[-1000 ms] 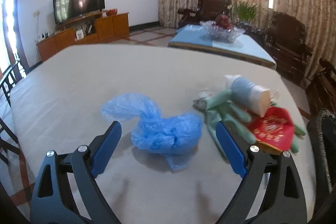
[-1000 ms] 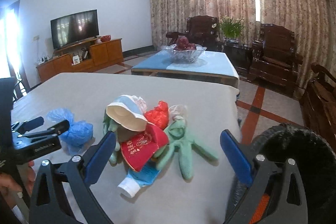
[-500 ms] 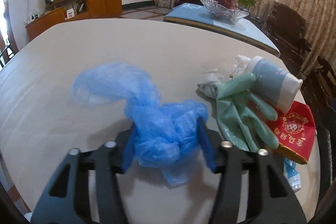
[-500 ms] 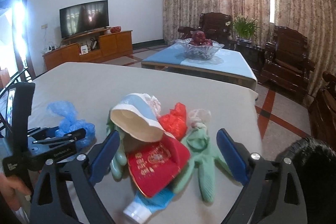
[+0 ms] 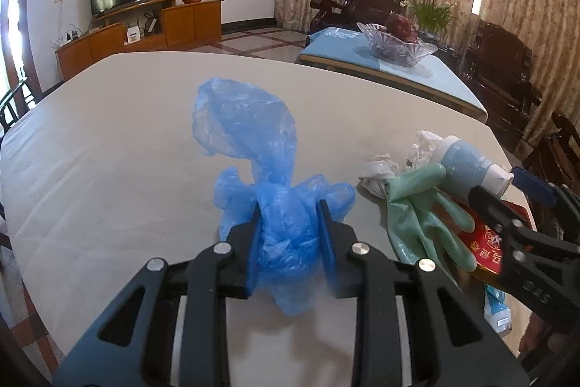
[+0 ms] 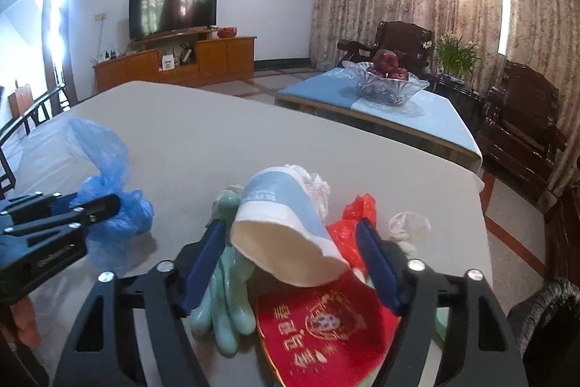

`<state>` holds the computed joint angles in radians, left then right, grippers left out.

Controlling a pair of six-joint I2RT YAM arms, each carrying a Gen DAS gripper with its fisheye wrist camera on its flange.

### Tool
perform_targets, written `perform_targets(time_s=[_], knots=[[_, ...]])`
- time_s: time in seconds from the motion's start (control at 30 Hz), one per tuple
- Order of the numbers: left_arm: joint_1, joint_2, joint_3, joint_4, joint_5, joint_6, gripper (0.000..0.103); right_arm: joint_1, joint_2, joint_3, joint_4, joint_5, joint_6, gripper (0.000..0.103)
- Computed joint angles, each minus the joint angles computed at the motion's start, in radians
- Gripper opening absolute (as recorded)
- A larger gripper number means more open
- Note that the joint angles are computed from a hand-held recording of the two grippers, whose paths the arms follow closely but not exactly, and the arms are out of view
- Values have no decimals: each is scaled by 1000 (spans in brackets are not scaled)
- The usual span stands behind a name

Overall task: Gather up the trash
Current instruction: 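Grasp the blue plastic bag with the left tool while the right tool grasps the paper cup, then carry the bag and cup over the bin and open both tools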

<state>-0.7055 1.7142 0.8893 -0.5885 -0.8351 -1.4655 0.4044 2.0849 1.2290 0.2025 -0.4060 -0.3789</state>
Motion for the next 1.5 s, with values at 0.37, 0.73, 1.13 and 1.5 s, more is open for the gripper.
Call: perform_targets(time_s=[0.37, 0.73, 1.13, 1.5], knots=[[-42, 13, 69, -83, -35, -23, 26, -27, -33, -11, -39, -49, 10, 10], [-118, 52, 240, -235, -83, -34, 26, -102, -168, -86, -75, -144, 35, 10], [-205, 137, 455, -322, -143, -22, 26, -233, -335, -172, -110, -210, 50, 10], [-274, 255, 658, -303, -173, 77, 26, -430, -413, -175, -185, -297, 22, 10]])
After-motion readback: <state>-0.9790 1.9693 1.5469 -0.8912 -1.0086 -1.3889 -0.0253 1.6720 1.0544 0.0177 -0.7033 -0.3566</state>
